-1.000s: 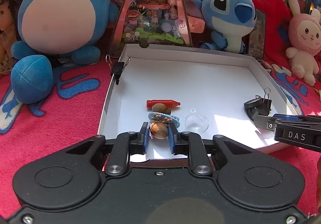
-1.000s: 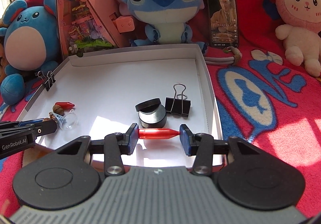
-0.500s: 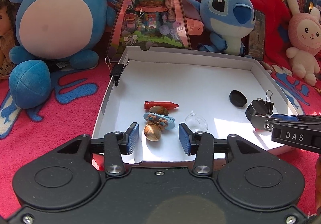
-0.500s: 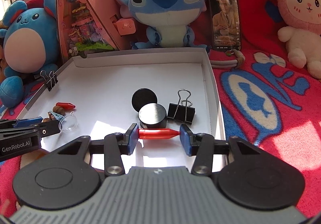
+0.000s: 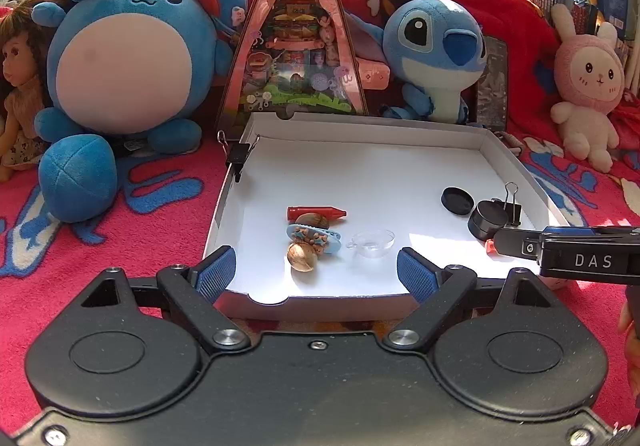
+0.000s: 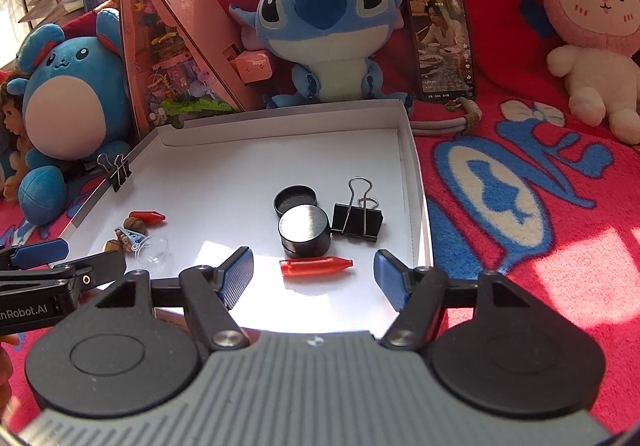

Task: Organize rigid objects
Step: 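Open both tools to release the acorn and crayon inside the box, then withdraw both open tools from the box toward the remaining items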

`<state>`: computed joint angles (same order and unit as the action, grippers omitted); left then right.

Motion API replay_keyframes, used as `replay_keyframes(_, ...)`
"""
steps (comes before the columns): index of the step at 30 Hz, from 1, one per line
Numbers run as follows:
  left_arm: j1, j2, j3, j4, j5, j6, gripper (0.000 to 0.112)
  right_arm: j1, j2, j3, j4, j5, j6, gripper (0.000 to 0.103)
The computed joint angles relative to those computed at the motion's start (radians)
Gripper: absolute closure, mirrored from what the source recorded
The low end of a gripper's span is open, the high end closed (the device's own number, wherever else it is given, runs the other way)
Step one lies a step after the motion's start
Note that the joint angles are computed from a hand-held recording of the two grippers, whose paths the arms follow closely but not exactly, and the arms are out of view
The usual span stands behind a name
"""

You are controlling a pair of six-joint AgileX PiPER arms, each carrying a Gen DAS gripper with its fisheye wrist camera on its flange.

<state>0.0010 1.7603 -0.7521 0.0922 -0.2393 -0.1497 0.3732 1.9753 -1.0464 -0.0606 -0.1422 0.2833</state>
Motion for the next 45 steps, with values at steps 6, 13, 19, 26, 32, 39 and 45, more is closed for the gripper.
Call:
replay_keyframes(6, -0.005, -0.077, 0.082, 0.082, -0.031, -0.049, 0.025, 0.007, -0.055, 0.093, 0.049, -0.079, -0.079, 0.016)
replay_keyframes(13, -0.011, -0.161, 0.168, 0.251, -0.054, -0.193, 0.025, 0.002, -0.120, 0.187, -0.073, -0.156, 0.016, 0.011)
replay_keyframes(19, -0.010, -0.213, 0.238, 0.341, -0.074, -0.253, 0.025, 0.014, -0.169, 0.282, -0.055, -0.238, -0.048, 0.002)
replay_keyframes(26, -0.006, -0.256, 0.298, 0.387, -0.086, -0.284, 0.025, 0.016, -0.210, 0.368, -0.086, -0.298, -0.058, 0.000)
replay_keyframes(32, 0.011, -0.291, 0.338, 0.501, -0.095, -0.380, 0.025, 0.027, -0.247, 0.456, -0.083, -0.364, -0.105, 0.000)
replay_keyframes(39, 0.022, -0.323, 0.379, 0.652, -0.102, -0.499, 0.025, 0.046, -0.295, 0.545, -0.038, -0.407, -0.168, 0.000)
replay_keyframes(45, 0.037, -0.352, 0.446, 0.690, -0.155, -0.517, 0.030, 0.055, -0.346, 0.632, -0.020, -0.447, -0.184, 0.000)
